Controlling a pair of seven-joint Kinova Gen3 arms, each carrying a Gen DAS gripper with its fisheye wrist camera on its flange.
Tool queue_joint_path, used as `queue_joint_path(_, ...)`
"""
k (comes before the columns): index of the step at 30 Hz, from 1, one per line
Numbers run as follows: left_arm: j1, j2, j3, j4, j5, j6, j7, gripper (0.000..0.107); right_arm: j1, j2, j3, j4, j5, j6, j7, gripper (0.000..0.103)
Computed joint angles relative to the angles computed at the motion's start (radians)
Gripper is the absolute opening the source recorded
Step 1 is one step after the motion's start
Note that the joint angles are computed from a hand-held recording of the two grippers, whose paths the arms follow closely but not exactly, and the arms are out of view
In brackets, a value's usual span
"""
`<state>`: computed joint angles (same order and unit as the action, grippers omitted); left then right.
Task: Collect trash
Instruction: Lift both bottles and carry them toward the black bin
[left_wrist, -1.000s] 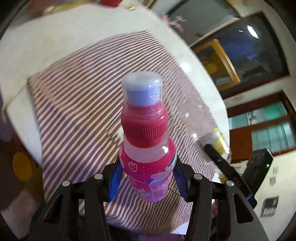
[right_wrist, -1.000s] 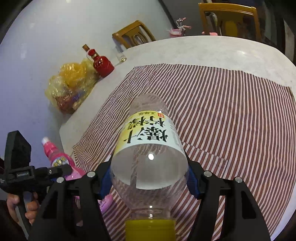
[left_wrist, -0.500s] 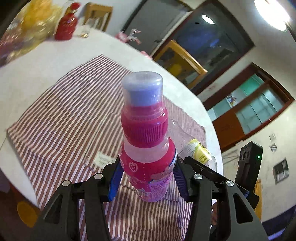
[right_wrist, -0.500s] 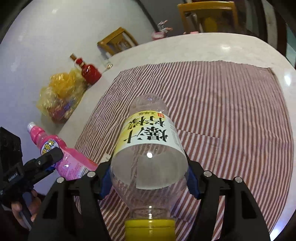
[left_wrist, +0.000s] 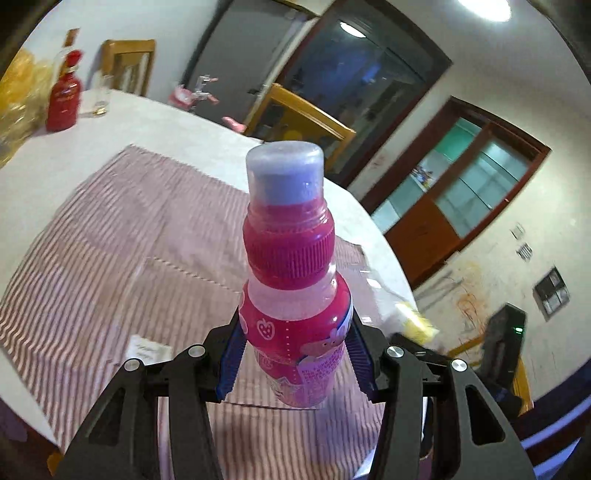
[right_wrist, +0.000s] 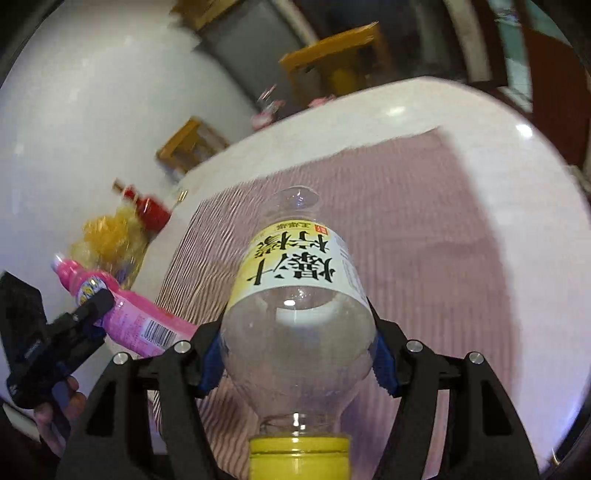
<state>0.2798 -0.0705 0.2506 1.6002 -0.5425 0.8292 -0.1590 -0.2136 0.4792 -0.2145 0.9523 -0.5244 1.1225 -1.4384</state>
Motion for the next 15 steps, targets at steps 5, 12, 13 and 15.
queue_joint_path(5,0.043,0.077,-0.008,-0.080,0.020,-0.048,-0.098,0.050,0.113,-0.142,0.093,0.176,0.044,-0.093,-0.043,0.064)
queue_joint_path(12,0.107,0.197,-0.055,-0.186,0.140,-0.130,-0.257,0.050,0.219,-0.149,0.222,0.344,0.223,-0.085,-0.243,0.064)
queue_joint_path(13,0.115,0.217,-0.058,-0.208,0.157,-0.130,-0.283,0.050,0.234,-0.131,0.231,0.365,0.236,-0.089,-0.269,0.064)
queue_joint_path(15,0.135,0.248,-0.069,-0.247,0.175,-0.123,-0.325,0.050,0.252,-0.100,0.229,0.380,0.251,-0.093,-0.305,0.064)
